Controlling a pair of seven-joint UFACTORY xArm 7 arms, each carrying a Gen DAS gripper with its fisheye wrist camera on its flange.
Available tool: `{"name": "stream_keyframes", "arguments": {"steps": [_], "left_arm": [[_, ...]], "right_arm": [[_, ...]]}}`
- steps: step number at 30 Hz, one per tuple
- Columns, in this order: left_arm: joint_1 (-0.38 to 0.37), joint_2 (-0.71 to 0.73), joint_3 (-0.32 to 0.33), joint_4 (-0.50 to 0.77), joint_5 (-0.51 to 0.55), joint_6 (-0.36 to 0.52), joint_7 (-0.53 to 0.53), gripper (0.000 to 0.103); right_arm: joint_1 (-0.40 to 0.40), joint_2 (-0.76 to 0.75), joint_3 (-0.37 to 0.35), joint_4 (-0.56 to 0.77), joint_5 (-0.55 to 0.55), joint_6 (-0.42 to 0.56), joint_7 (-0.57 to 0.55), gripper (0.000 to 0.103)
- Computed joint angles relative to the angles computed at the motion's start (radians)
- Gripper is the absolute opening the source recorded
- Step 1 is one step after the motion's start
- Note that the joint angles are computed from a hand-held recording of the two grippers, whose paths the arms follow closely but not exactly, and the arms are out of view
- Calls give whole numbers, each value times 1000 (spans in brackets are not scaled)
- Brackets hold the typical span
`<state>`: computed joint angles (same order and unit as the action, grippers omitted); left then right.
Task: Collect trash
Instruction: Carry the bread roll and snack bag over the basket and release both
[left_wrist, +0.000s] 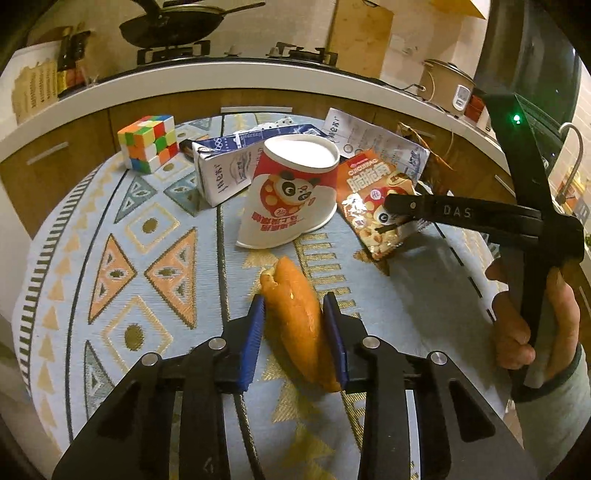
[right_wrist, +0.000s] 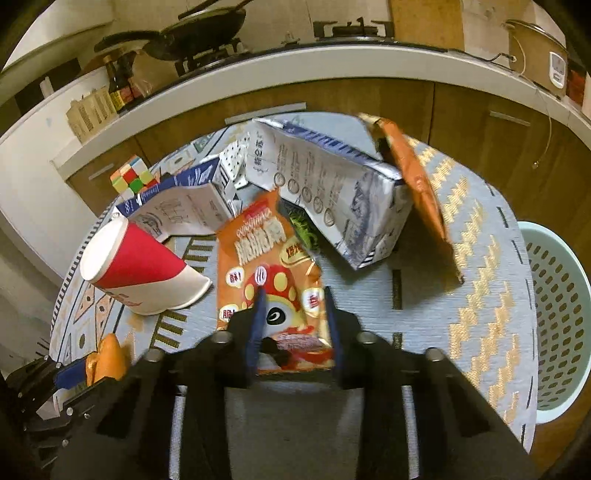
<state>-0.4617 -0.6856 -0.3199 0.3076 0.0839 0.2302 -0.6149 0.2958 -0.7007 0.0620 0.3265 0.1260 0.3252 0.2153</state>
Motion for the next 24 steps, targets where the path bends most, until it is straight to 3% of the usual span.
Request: {"name": "stream_keyframes", "arguments": {"steps": [5,10,17,24], "left_arm": [[-11,-5,-7,5,1,-3,-2,29],[-5,-24,-28,18,7,-6,-25,27],[-5,-4,-49,77,21,-49,-31,27],[41,119,-121,215,67,-102,-28,26]], "right_arm": [[-14,-132,32,-60,-15,-5,28,7],[-54,-304,75,-99,-72,75,72,5],[-98,-530,27,-125,-103,203,66,4],[-236,-691,-34,-118,-142,292,24,4]]}}
